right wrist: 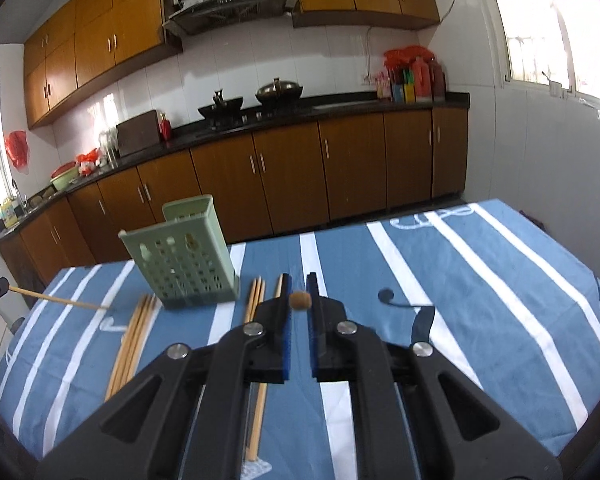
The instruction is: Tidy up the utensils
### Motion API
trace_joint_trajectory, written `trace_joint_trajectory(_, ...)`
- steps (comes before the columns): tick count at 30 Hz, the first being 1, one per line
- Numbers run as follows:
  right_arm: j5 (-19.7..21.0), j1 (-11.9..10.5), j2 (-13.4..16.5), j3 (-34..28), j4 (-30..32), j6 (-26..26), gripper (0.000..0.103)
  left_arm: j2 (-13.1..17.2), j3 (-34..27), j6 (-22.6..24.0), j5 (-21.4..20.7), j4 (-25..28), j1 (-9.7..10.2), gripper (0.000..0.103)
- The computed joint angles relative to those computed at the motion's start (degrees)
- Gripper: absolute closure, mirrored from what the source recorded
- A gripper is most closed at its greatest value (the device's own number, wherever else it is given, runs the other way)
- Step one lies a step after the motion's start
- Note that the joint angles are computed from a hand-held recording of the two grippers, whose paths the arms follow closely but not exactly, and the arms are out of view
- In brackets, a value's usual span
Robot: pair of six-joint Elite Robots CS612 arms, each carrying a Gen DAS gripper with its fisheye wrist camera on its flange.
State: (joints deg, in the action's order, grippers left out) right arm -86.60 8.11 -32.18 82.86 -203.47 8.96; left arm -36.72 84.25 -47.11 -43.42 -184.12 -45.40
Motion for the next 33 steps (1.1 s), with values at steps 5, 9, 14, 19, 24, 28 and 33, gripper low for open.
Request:
trace_joint_trajectory(5,-0.1,0.0,-0.1,-0.2,-0.3,-0.4,0.095,-0.3,0.0,0.4,0.6,-0.1,0.11,0.095)
trace_joint_trajectory(9,-0.6,0.1,0.1,-0.9,-0.4,-0.7,0.095,-0.1,-0.5,0.8,1.3,0.4,0.11,0.095)
trace_joint_trajectory(14,-1.7,0.2,0.2,-3.0,-1.8,-1.3,0.096,-0.4,-1.5,3.2,3.6,0.0,0.5,0.096)
trace_joint_trajectory(19,0.3,-0.2,-1.0,-4.6,-5.1,-0.8,0.096,-0.8,-3.3,10.1,6.2,-5.4,0.57,0.096)
trace_joint_trajectory(24,6.3,-0.9,-3.1,-5.5,-6.8,0.6,0.096,0.0,-7.2,17.9,7.4,-12.1,0.35,0.096)
trace_joint_trajectory(28,13.4,-1.7,-4.6,-6.0,-3.2,0.7,0.095,1.9,-12.2,24.7,7.6,-18.7,0.08,0.096)
trace_joint_trajectory(33,17.9,-1.5,-5.0,-8.3,6.5,-2.8,0.095,5.6,-19.2,30.0,4.8,-22.9,0.01,0.096)
